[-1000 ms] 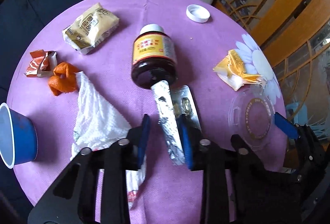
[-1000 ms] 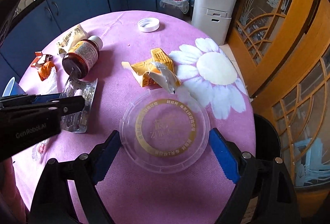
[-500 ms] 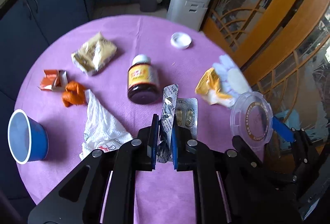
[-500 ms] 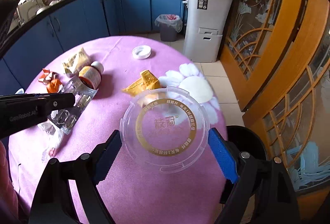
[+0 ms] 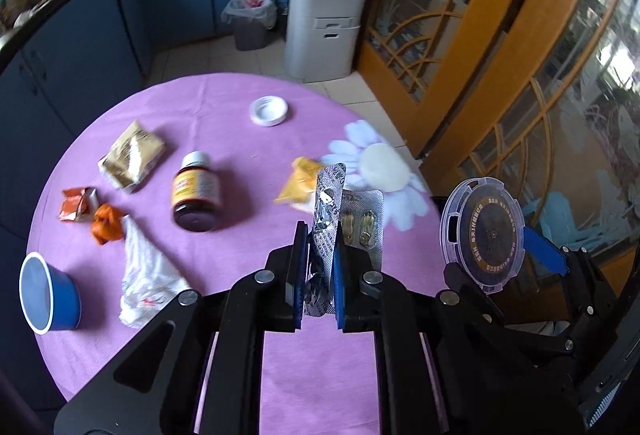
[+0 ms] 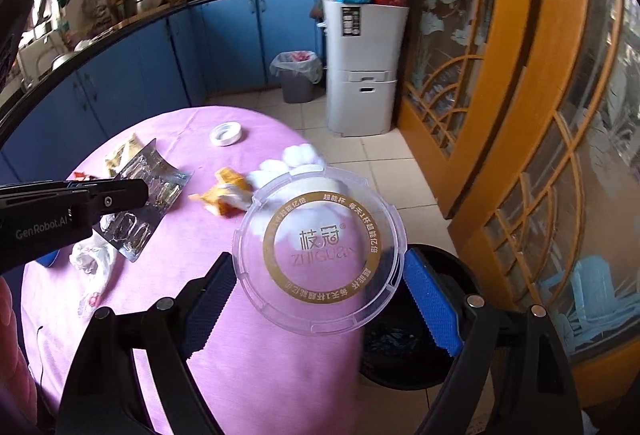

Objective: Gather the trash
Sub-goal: 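Carry the lid and blister pack over the black bin and release both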

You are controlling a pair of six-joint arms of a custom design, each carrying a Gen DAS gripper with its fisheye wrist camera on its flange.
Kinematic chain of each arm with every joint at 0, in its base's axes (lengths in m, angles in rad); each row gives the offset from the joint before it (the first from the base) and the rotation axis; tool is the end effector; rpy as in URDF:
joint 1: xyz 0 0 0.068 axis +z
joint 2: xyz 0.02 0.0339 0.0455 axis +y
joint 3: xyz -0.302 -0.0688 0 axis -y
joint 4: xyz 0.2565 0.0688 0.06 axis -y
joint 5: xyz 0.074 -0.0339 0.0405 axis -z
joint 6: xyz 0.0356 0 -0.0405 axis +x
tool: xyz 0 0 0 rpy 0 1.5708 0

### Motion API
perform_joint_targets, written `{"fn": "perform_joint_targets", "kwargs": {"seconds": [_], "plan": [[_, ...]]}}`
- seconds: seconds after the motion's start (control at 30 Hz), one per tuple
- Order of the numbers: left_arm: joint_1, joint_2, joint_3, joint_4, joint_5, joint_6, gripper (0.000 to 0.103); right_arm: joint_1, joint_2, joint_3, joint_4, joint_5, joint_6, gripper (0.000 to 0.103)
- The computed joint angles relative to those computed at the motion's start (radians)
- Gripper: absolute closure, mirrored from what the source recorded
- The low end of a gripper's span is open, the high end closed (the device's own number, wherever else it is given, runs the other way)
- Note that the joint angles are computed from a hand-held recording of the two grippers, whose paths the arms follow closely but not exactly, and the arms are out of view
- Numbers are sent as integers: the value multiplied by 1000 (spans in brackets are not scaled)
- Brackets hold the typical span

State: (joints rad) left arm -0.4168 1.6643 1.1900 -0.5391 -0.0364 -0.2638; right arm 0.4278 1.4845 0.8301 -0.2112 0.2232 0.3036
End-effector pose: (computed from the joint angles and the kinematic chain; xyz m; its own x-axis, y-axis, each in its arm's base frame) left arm 0.3313 -0.1453 0.2574 -0.8500 0.0914 -0.5187 0.1712 0.9793 -0.1081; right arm 0.2803 0.1191 0.2231 -0.7431 -0.0184 -0.6689 -0.0544 0.9980 0.0329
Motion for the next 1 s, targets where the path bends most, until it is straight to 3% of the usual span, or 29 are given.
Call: {"fn": "perform_joint_targets", "kwargs": {"seconds": [0.47, 0.6, 0.7, 0.77, 1.0], "plan": [[-185, 180, 236, -39, -89, -18, 91, -218, -63, -89, 66, -56, -33, 20], [-215, 241, 314, -58, -108, -19, 91, -304, -24, -89, 97, -138, -56, 19], [-233, 275, 354, -69, -118, -18, 91, -341, -15, -103, 132, -152, -67, 10], [-247, 299, 382, -77, -124, -18, 91, -353, -15, -111, 145, -151, -74, 9], [-275, 388, 481, -116, -41, -24, 89, -393, -20, -136, 155, -141, -91, 9]]}}
